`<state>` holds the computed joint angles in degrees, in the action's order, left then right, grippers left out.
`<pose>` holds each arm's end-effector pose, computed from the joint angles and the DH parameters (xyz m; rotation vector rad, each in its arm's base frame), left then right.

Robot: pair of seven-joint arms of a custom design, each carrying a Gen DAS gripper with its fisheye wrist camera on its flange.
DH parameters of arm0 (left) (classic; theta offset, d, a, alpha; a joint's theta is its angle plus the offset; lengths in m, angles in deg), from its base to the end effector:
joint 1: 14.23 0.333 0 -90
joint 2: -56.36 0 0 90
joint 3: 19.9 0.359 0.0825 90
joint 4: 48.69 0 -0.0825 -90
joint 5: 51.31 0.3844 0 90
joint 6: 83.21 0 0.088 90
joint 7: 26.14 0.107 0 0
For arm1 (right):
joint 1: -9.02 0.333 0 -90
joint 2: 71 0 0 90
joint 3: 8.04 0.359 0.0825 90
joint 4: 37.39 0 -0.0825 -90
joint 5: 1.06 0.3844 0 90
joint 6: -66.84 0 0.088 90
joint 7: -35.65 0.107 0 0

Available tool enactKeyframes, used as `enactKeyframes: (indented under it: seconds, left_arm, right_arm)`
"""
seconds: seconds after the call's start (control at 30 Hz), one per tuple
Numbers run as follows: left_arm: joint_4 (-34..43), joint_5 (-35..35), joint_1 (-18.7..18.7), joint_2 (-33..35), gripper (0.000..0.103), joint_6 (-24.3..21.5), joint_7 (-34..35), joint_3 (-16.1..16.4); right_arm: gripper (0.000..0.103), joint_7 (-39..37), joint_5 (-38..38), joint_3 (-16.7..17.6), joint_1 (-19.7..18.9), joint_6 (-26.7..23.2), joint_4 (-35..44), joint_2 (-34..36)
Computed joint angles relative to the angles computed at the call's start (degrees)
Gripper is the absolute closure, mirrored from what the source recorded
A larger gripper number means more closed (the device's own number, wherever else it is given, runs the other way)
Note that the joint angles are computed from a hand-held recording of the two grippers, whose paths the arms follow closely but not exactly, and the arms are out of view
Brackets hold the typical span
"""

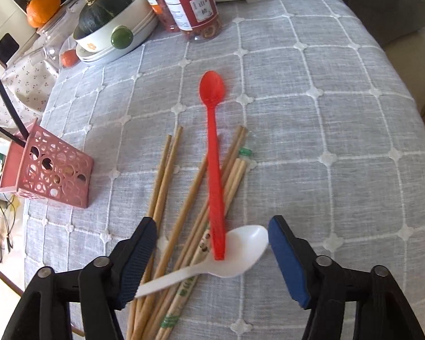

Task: Organize utensils
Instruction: 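Grasp a wooden chopstick with the left gripper while the right gripper grasps another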

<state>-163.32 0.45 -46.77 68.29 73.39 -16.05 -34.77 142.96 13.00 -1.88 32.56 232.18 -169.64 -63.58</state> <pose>0.4135 -0.4801 0.4499 -1.7389 2.0378 -0.8907 0.4976 0.2663 0.3795 -1.8850 1.9064 -0.0603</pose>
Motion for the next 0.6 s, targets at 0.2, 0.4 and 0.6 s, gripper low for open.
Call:
enactKeyframes:
  seconds: [0.2, 0.4, 0.6]
  left_arm:
    - [-2.2, 0.9, 1.1, -1.8, 0.097, 1.8, -1.9, 0.5]
    - [-3.0, 1.7, 2.0, -2.6, 0.097, 1.3, -3.5, 0.3]
    - [-3.3, 2.2, 2.6, -2.9, 0.097, 0.8, -4.4, 0.0]
  right_arm:
    - [0.069, -0.2, 0.7, 0.2, 0.8, -0.3, 5.4, 5.5]
    - [0.081, 1.0, -1.1, -1.1, 2.8, -1.4, 9.4, 9.0]
    - [0.093, 4.6, -6.5, -3.9, 5.8, -4.7, 12.9, 12.1]
